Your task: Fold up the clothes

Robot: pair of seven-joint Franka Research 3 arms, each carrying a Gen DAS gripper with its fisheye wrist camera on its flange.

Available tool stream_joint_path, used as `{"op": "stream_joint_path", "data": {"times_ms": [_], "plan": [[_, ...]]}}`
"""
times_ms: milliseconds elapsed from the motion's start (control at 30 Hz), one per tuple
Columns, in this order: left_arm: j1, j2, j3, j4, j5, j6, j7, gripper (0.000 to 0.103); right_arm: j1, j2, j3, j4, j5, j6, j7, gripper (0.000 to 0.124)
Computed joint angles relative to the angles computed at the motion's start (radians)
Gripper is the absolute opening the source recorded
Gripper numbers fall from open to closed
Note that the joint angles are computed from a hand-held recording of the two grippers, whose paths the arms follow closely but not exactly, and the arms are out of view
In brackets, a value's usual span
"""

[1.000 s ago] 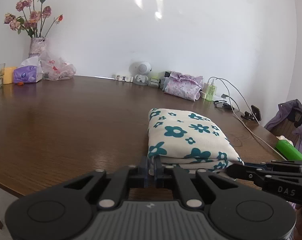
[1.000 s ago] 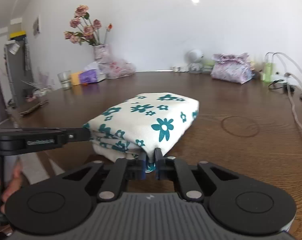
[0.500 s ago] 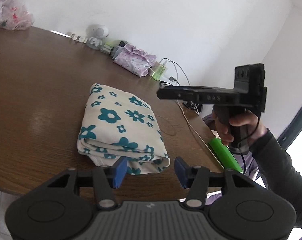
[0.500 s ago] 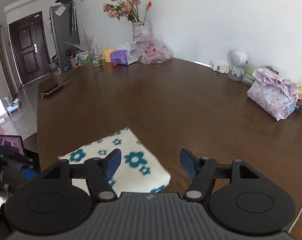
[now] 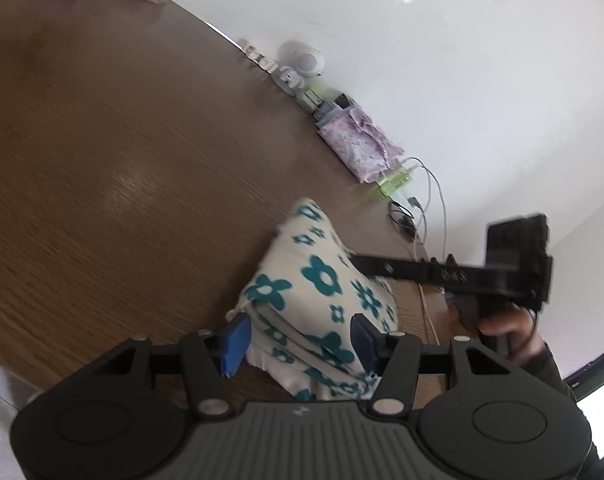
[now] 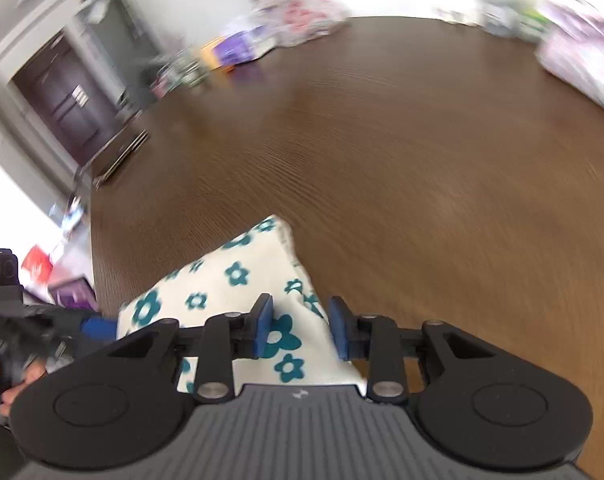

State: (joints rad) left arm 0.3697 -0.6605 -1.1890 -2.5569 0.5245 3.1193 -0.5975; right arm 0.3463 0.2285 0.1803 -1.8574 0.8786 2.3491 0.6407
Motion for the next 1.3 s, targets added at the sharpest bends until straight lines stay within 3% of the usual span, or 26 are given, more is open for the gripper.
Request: {"op": "stream_joint_path", "data": {"times_ms": [67, 267, 367, 433, 533, 600, 700, 800, 900, 1000, 1033, 1067, 1167, 1300], "plan": [[0.003, 0.033, 0.02, 0.007, 0.012, -0.044, 0.025, 0.053, -0.008, -0.072, -0.002, -0.108, 0.07, 0.042, 0.004, 0.026], [0.179, 0.084, -0.048, 0.047, 0.044, 0.094, 0.08, 0.053, 0.049, -0.346, -0.027, -0.449, 0.348, 0.196, -0.134, 0.027], [0.165, 0.027, -0.011, -0.003, 0.032, 0.213, 0.131, 0.055, 0.105, -0.47, -0.05, -0.578, 0.52, 0.299, -0.298, 0.051], [0.133, -0.034, 0.024, -0.056, 0.023, 0.322, 0.171, 0.059, 0.134, -0.529, -0.077, -0.636, 0.62, 0.282, -0.414, 0.07], [0.114, -0.076, 0.017, -0.081, 0.016, 0.426, 0.25, 0.066, 0.162, -0.57, -0.078, -0.688, 0.693, 0.255, -0.566, 0.081], [0.127, -0.114, -0.02, -0.072, 0.024, 0.465, 0.326, 0.067, 0.18, -0.553, -0.04, -0.68, 0.759, 0.33, -0.708, 0.081], [0.097, -0.101, -0.039, -0.018, 0.101, 0.348, 0.457, 0.068, 0.195, -0.52, -0.002, -0.665, 0.756, 0.419, -0.792, 0.08], [0.066, -0.037, -0.051, 0.032, 0.168, 0.195, 0.589, 0.065, 0.206, -0.491, 0.005, -0.652, 0.762, 0.461, -0.855, 0.065], [0.053, 0.029, -0.055, 0.054, 0.196, 0.106, 0.705, 0.042, 0.205, -0.48, -0.01, -0.646, 0.73, 0.44, -0.849, 0.047], [0.048, 0.077, -0.041, 0.048, 0.205, 0.108, 0.798, 0.029, 0.201, -0.464, -0.019, -0.632, 0.693, 0.433, -0.815, 0.037], [0.045, 0.1, -0.038, 0.048, 0.204, 0.1, 0.827, 0.015, 0.2, -0.459, -0.02, -0.626, 0.679, 0.434, -0.803, 0.035], [0.041, 0.123, -0.034, 0.048, 0.203, 0.09, 0.856, 0.012, 0.199, -0.455, -0.023, -0.621, 0.654, 0.426, -0.777, 0.035], [0.006, 0.131, -0.009, 0.025, 0.179, 0.086, 0.904, 0.012, 0.199, -0.452, -0.028, -0.615, 0.591, 0.418, -0.723, 0.035], [-0.118, 0.142, 0.095, -0.024, 0.132, 0.034, 0.917, 0.011, 0.191, -0.47, -0.043, -0.628, 0.493, 0.414, -0.619, 0.031]]}}
